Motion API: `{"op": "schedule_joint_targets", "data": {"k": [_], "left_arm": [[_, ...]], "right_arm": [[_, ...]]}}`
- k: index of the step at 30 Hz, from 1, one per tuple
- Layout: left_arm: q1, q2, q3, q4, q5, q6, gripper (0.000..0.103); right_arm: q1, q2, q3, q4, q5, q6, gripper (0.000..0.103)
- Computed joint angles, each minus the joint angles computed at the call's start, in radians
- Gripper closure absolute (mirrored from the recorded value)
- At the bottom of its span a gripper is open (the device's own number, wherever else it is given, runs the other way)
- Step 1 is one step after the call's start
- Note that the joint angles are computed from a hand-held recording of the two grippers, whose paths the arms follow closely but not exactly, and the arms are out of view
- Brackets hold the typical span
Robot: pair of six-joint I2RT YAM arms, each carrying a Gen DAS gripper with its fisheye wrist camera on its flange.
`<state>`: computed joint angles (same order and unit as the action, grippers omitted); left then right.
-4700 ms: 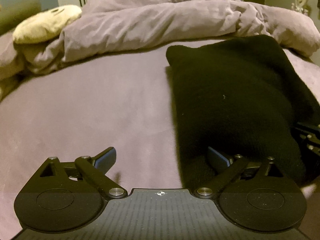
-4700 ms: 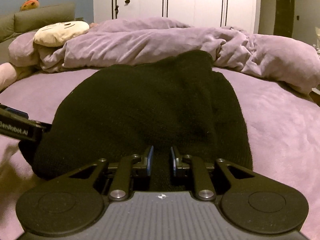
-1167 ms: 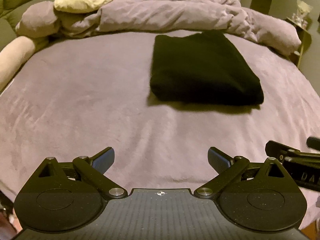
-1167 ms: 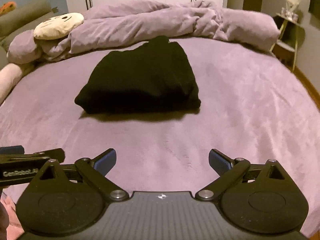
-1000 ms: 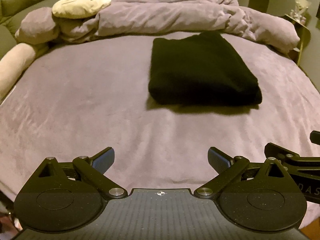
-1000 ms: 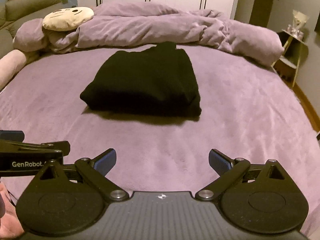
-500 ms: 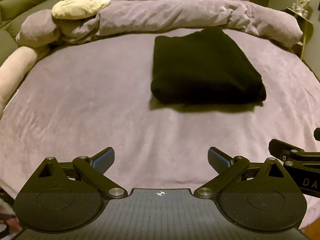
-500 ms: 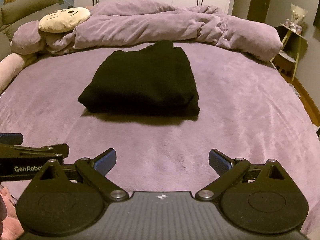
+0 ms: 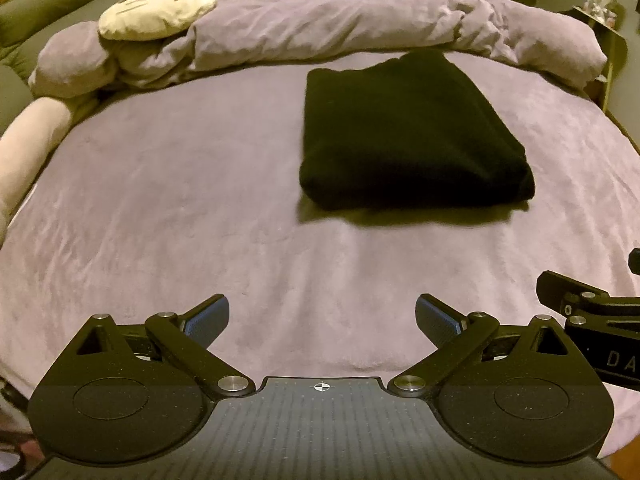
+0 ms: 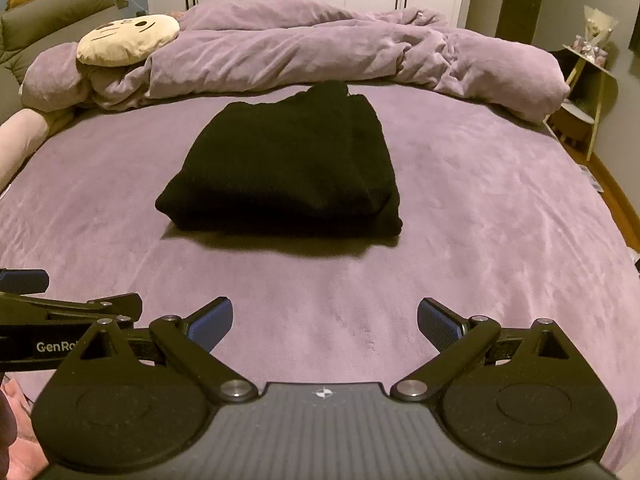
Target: Fold small clothes
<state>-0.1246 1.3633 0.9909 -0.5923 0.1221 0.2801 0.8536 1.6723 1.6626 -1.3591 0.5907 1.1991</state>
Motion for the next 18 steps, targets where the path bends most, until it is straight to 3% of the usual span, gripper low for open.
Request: {"op": "schedule_joint_targets", "data": {"k": [18], "left_arm": [[-0.009, 0.035, 0.03, -0.011, -0.01, 0.0, 0.001]], "right_arm": [[-0.026, -0.015, -0.025, 0.026, -0.018, -0.026, 0.004]]}}
